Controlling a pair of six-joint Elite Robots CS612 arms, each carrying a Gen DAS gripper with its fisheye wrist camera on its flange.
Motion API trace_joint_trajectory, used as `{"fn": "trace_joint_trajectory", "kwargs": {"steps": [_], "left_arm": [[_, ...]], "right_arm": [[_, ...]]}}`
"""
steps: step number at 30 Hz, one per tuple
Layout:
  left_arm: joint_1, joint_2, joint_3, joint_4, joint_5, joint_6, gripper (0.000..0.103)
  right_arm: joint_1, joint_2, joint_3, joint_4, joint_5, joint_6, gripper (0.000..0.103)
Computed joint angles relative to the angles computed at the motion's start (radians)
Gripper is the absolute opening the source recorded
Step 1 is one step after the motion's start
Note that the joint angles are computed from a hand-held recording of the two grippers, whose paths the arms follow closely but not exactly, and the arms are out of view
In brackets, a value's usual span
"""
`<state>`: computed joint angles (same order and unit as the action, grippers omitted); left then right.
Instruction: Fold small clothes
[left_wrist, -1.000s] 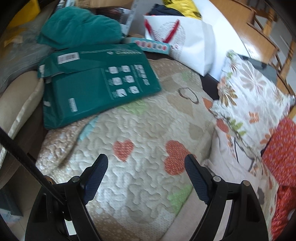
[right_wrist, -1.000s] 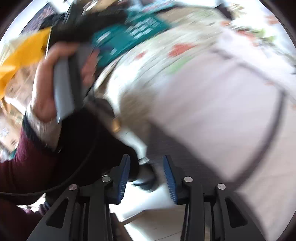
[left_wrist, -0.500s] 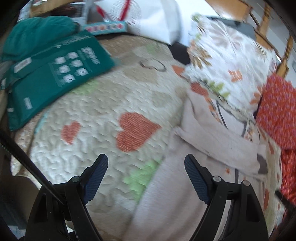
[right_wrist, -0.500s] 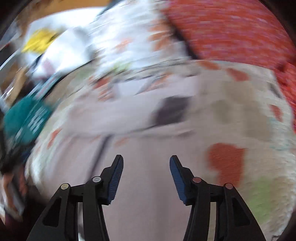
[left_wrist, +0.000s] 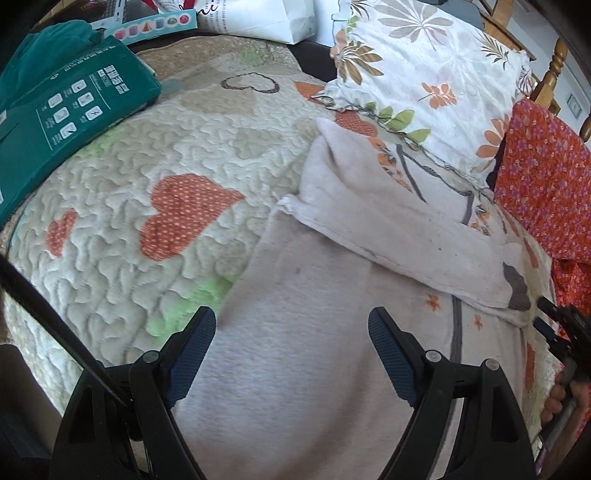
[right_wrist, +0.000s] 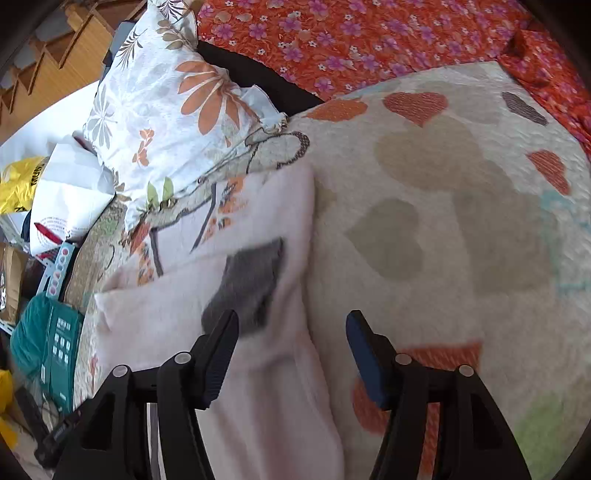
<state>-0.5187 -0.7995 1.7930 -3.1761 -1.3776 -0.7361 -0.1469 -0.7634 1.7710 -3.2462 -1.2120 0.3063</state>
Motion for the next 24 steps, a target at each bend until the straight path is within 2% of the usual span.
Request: {"fn": "trace_joint_trajectory", "kwargs": {"steps": [2, 7, 8, 9, 10, 11, 12, 17, 22, 24], "left_arm": [[-0.001, 0.001, 0.001, -0.011, 0.001, -0.002, 0.084], [-0.004, 0.004, -0.005, -0.005, 0.011, 0.003, 0.084], [-0.004, 0.006, -0.008, -0.003, 0.009, 0.003, 0.084], [-0.005, 0.007, -0.01, -0.002, 0.007, 0.002, 0.084], [-0.005, 0.009, -0.013, -0.002, 0.005, 0.004, 0.084], [-0.006, 0.01, -0.015, -0.001, 0.005, 0.007, 0.084], [-0.009, 0.011, -0.018, 0.0, 0.007, 0.013, 0.084], [-0.016, 0.012, -0.021, -0.004, 0.001, 0.04, 0.084], [-0.014, 0.009, -0.014, -0.003, -0.004, 0.038, 0.084], [-0.012, 0.006, -0.008, -0.011, -0.004, 0.028, 0.084]], "right_arm": [[0.006, 0.017, -0.029, 0.016, -0.01, -0.008, 0.072], [0.026, 0.057, -0.1, 0.097, -0.041, -0.079, 0.071], [0.031, 0.061, -0.104, 0.088, -0.055, -0.097, 0.062], [0.032, 0.062, -0.106, 0.084, -0.045, -0.106, 0.038], [0.025, 0.064, -0.109, 0.096, 0.003, -0.105, 0.025], [0.023, 0.064, -0.111, 0.1, 0.018, -0.096, 0.02], [0.027, 0.062, -0.109, 0.089, -0.005, -0.093, 0.015], [0.031, 0.055, -0.102, 0.078, -0.07, -0.072, 0.013], [0.026, 0.057, -0.1, 0.083, -0.068, -0.038, 0.014], [0.023, 0.053, -0.093, 0.083, -0.077, -0.024, 0.032]]}}
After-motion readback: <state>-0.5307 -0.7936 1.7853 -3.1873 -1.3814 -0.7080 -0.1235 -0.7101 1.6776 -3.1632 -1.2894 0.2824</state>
